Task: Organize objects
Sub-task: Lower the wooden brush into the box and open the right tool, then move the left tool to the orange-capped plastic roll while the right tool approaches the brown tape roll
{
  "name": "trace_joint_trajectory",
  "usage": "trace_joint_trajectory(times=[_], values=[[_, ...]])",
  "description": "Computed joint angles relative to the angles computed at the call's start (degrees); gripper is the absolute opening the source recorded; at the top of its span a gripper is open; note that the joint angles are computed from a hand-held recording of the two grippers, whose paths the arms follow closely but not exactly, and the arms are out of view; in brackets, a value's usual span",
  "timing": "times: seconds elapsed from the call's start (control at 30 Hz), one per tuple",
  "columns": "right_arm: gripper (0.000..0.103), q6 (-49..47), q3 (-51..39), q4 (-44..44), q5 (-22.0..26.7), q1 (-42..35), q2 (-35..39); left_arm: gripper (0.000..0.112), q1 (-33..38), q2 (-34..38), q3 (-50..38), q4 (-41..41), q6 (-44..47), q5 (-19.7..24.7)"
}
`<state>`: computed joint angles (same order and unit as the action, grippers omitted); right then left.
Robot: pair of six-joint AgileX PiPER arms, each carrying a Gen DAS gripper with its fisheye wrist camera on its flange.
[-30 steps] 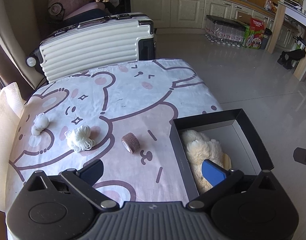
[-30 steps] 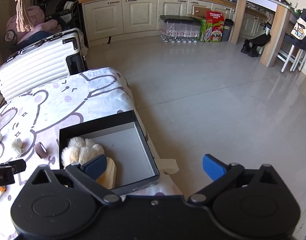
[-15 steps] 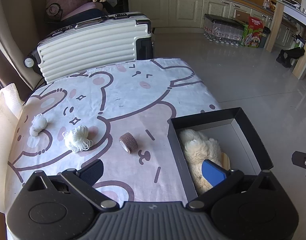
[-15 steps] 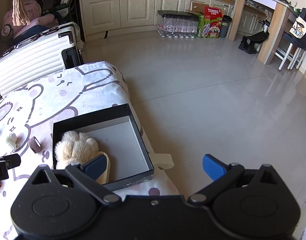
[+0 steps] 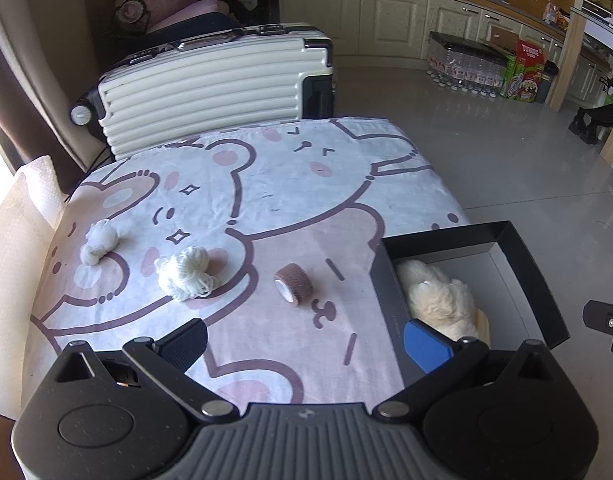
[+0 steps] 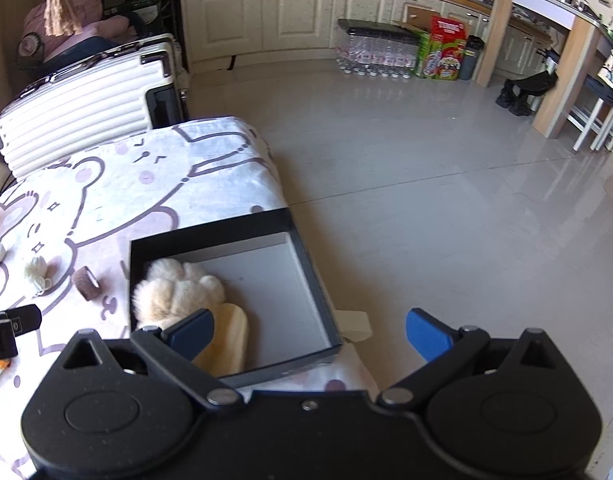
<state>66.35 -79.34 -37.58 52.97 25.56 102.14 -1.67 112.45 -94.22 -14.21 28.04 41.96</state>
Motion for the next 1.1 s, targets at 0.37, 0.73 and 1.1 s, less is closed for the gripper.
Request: trace_joint_trajectory(times=[0.37, 0.73, 1.1], values=[[0.103, -7.22, -15.24, 3.98, 1.46, 3.65, 10.66, 0.103, 7.30, 3.68, -6.21, 1.00, -0.35, 2.35], [0.103, -12.99, -31.35, 7.66, 5.05, 6.81, 21.03, 0.103, 13.12, 7.23, -12.35, 1.93, -0.81, 4.93], [0.103, -16.67, -44.09, 9.50, 8.50, 9.53, 28.14, 0.103, 16.90, 9.22, -15.92, 2.31, -1.08, 6.43]])
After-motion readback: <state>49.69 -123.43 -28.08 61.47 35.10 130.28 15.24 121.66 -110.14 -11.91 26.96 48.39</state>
